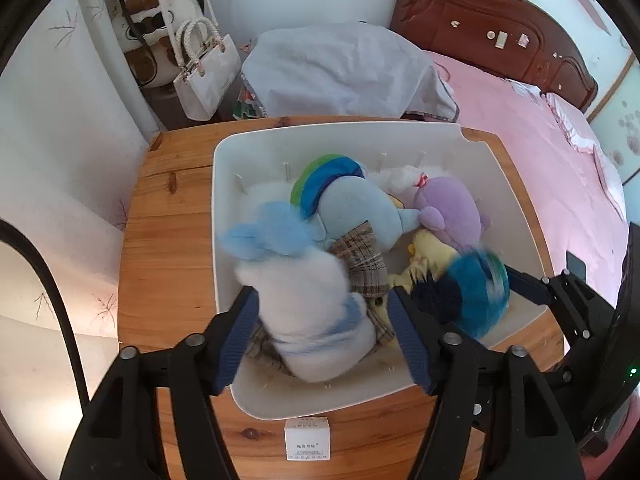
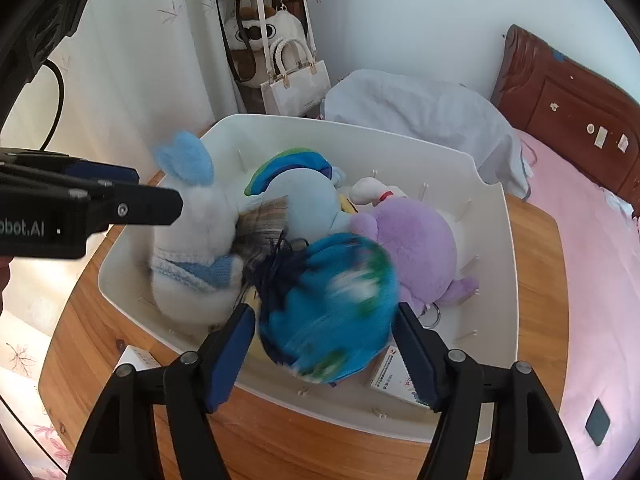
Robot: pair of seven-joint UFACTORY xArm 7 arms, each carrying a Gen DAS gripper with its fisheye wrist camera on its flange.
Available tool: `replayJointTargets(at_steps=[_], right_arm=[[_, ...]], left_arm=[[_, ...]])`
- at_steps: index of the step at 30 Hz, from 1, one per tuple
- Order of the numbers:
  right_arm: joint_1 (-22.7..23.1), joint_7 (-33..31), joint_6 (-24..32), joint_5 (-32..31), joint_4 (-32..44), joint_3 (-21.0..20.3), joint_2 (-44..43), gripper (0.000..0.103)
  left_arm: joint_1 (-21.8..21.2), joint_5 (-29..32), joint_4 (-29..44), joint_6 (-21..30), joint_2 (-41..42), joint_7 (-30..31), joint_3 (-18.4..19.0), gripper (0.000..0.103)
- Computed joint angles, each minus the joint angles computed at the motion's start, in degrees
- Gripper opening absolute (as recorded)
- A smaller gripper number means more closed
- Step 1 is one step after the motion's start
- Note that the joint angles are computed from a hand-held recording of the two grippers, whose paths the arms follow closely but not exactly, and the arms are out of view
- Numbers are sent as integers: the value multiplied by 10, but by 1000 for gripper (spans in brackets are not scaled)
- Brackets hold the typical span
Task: Organize objects
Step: 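Lower bunny and ball into the tray and open both grippers, then move left tool to the small white card on the table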
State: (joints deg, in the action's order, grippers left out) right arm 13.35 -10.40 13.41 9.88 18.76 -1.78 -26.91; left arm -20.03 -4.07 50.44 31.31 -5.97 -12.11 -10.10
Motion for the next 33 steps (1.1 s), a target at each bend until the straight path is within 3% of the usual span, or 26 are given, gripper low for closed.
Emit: replayJointTargets(at_steps=[8, 18, 25, 33], right_arm=[[-23, 24, 24, -7, -3, 9, -26, 79], [-30, 33, 121, -17, -33, 7, -155, 81], [-21, 22, 199, -27, -70, 10, -265, 83], [-11, -1, 324, -21, -114, 5, -409, 84]], left_arm=[[13, 47, -19, -5, -31, -73, -6, 75], [35, 104, -79, -24, -104, -173, -20, 75], [29, 80, -129, -16, -159, -206, -20, 75], [15, 62, -198, -10, -223, -231, -26, 75]])
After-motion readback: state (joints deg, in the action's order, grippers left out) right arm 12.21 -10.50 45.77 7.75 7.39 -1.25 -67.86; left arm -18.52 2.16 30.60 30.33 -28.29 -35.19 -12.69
